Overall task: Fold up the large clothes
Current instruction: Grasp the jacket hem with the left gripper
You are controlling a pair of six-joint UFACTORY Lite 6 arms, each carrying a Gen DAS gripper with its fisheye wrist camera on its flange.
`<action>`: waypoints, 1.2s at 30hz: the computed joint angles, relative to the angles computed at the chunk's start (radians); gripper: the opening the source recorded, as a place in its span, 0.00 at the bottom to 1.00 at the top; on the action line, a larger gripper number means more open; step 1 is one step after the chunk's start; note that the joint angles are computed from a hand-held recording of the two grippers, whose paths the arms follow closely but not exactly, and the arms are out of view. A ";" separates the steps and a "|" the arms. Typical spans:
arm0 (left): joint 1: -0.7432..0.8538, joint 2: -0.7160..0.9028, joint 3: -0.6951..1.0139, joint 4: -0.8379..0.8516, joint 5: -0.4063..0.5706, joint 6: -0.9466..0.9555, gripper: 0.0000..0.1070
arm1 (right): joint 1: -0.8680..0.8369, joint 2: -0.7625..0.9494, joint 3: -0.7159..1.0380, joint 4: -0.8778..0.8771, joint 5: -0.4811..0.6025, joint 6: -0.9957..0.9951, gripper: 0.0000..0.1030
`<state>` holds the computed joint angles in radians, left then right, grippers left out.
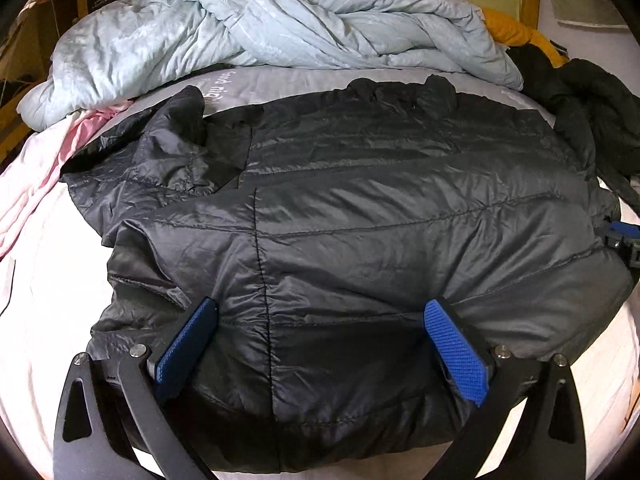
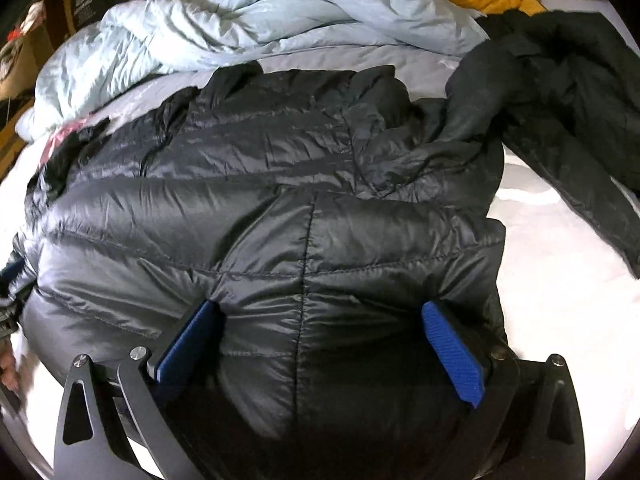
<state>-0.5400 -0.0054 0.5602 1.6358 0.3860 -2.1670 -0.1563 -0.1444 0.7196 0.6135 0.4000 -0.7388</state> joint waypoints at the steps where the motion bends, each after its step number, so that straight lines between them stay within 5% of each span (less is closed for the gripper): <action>1: 0.006 -0.008 0.001 -0.013 -0.006 0.014 0.96 | 0.003 -0.003 0.000 -0.018 -0.001 0.009 1.00; 4: 0.043 -0.098 -0.022 -0.075 -0.051 0.116 0.96 | -0.028 -0.045 -0.005 0.077 0.051 -0.111 0.81; 8: 0.098 -0.334 -0.074 -0.151 0.029 0.244 0.96 | -0.135 -0.202 -0.035 0.288 0.137 -0.309 0.79; 12: 0.373 -0.378 0.018 -0.323 -0.077 0.584 0.96 | -0.174 -0.338 -0.064 0.367 0.085 -0.417 0.79; 15: 0.592 -0.195 0.198 -0.533 -0.239 0.898 0.96 | -0.167 -0.309 -0.022 0.291 0.030 -0.344 0.79; 18: 0.709 0.080 0.469 -0.828 -0.287 1.212 0.96 | -0.209 -0.228 0.043 0.236 0.075 -0.276 0.79; 25: 0.810 0.676 1.163 -1.550 -0.070 1.907 0.96 | -0.226 -0.134 0.091 0.222 0.018 -0.264 0.79; 28: 0.836 0.934 1.476 -1.617 0.051 1.993 0.93 | -0.179 -0.117 0.084 0.154 -0.062 -0.226 0.79; 32: 0.859 1.198 1.780 -1.688 0.193 2.060 0.35 | -0.142 -0.067 0.107 0.135 -0.084 -0.216 0.79; 36: 0.836 1.037 1.503 -1.370 -0.021 1.808 0.04 | -0.084 -0.060 0.081 -0.006 -0.136 -0.090 0.79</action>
